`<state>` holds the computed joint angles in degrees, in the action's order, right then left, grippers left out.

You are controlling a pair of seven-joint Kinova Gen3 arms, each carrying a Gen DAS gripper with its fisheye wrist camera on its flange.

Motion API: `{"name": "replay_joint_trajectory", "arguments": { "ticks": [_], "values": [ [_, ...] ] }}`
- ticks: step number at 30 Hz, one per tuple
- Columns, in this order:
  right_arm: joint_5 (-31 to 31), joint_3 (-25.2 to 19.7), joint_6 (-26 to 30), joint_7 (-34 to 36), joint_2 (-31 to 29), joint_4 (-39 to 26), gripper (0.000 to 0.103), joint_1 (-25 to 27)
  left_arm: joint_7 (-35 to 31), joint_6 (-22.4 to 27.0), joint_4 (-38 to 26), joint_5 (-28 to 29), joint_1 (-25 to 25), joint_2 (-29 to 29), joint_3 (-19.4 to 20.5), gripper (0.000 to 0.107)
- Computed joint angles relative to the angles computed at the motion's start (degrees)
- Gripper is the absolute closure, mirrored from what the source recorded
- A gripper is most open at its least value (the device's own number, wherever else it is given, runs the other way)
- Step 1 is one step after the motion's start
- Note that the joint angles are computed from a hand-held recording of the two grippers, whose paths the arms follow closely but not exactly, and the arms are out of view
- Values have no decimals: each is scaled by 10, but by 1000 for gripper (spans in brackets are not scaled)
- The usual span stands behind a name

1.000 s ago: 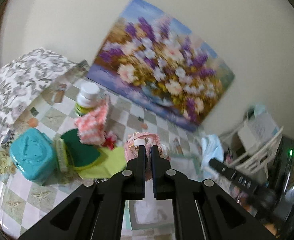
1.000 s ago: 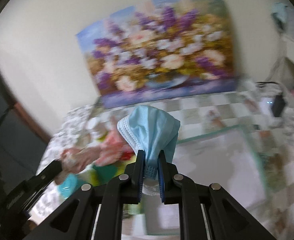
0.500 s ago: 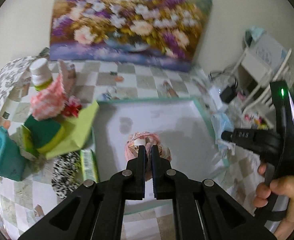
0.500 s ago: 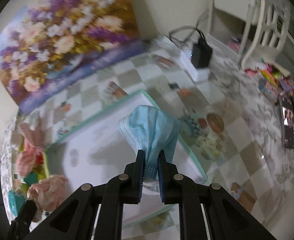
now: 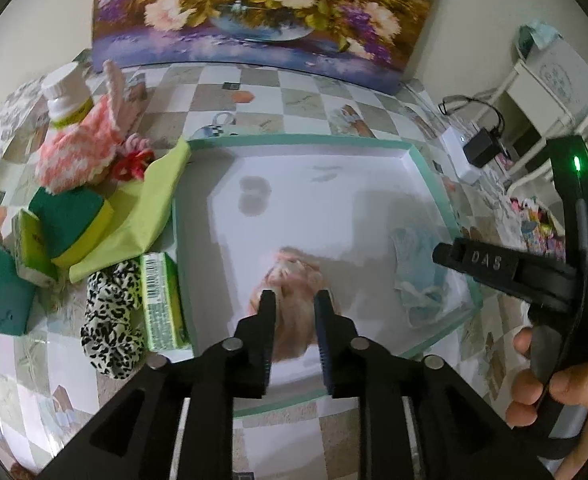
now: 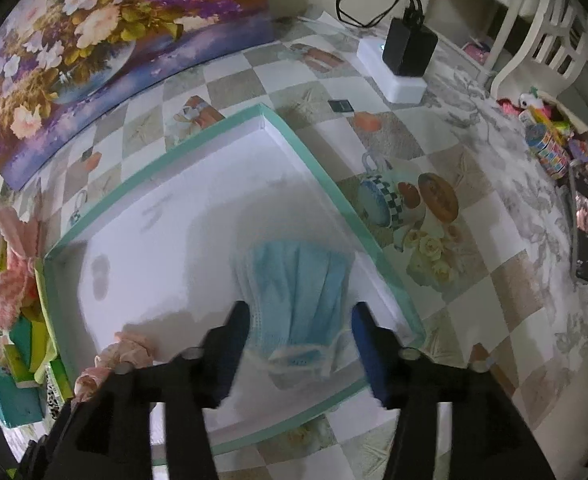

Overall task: Organize soft objects
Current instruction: 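Carry the mask into the white tray and open the right gripper while the left carries the pink cloth, then open the left gripper to drop the pink cloth into the tray, then grasp the leopard-print scrunchie with the left gripper while the right grasps the small green box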

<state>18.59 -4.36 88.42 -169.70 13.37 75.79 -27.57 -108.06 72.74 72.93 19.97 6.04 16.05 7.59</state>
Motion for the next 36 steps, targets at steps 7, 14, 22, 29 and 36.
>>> {"name": "replay_joint_trajectory", "arguments": {
  "ticks": [7, 14, 22, 29, 36],
  "values": [
    [13, 1, 41, 31, 23, -47, 29, -14, 42, 16, -33, 12, -24, 1, -15, 54],
    [50, 5, 60, 32, 25, -80, 25, -42, 133, 36, -74, -56, -27, 15, -36, 52],
    [89, -1, 62, 30, 25, -115, 25, -75, 174, 43, -84, -59, -67, 17, -46, 34],
    [52, -12, -8, 99, 57, -157, 25, -83, 220, 60, -88, -75, -82, 34, -55, 17],
    [-17, -7, -79, 172, 97, -178, 24, -87, 250, 105, -109, -78, -90, 71, -52, 17]
  ]
}}
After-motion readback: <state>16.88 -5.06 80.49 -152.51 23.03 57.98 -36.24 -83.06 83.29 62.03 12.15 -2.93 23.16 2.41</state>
